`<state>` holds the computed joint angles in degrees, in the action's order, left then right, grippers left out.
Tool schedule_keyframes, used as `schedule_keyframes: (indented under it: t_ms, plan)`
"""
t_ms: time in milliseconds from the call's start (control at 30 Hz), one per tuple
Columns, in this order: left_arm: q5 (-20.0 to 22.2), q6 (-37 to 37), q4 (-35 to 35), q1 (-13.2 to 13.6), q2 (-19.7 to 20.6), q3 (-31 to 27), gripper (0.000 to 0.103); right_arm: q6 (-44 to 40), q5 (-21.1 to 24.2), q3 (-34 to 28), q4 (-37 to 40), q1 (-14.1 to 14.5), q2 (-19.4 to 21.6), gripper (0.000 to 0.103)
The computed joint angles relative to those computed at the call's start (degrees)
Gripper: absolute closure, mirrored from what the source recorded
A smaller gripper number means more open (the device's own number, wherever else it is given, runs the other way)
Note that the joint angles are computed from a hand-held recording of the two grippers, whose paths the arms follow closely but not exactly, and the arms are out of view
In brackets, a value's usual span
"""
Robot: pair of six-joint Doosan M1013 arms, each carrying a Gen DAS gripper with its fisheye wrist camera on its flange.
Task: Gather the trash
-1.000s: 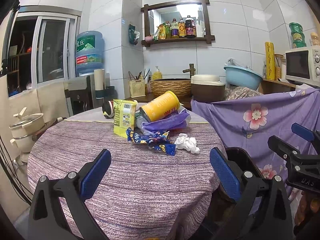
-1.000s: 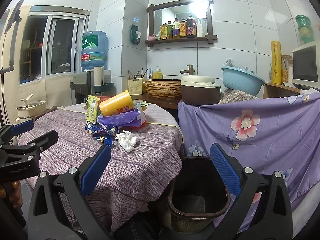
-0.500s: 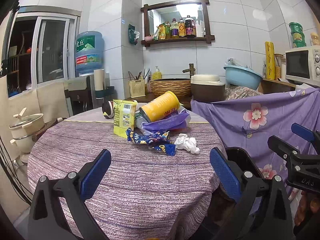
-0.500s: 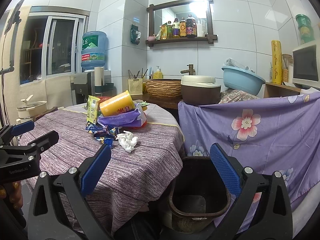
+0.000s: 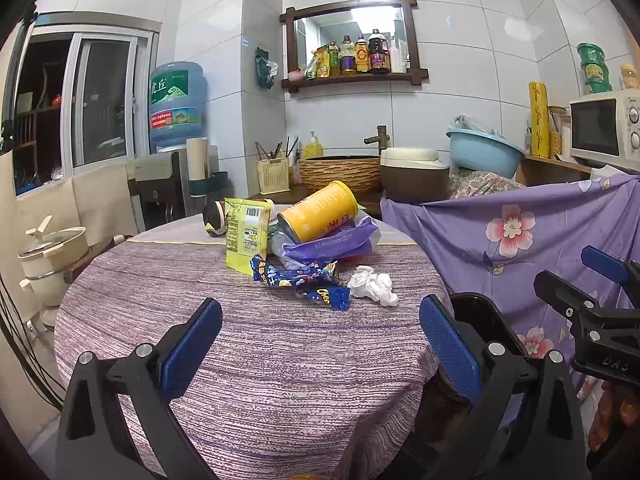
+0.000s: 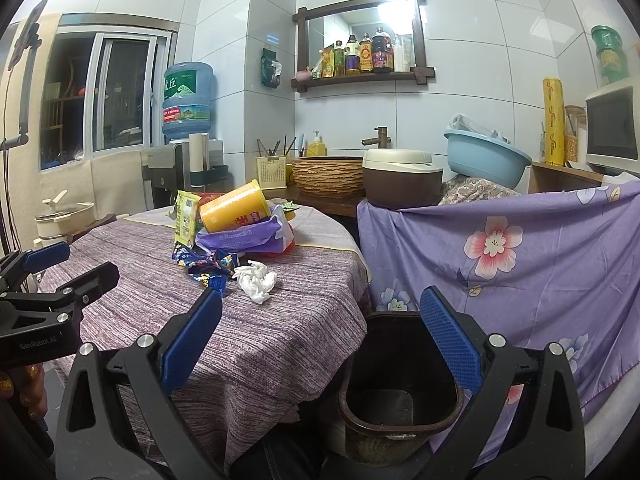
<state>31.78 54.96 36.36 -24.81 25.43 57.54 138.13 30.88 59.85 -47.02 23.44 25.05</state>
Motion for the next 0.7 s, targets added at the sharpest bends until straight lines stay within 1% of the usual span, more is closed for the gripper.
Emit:
schedule_keyframes:
  t_ms: [133,233,533,700]
  plan:
    - [0.1,0.1,-0.1,0.0,0.0,-0.1,0.005,-0.7,0.4,-1.4,0.8,0.1,0.9,0.005]
    - [0.0,0.0,-0.1,0.0,0.1,0.1,0.005,0.0,0.4,-1.2,0.3,0.2,0.9,0.005]
    - [0.2,0.0,-0.2,0.0,0.0,0.4,0.005,-1.2,0.5,-1.3,1.9,0.0,0.9,0.005]
    - [1.1,2.7,-2.8,0.4,0.5,-0.6,0.005,-3.8,1.1,-1.9,4.1,-0.1,1.2,0.005]
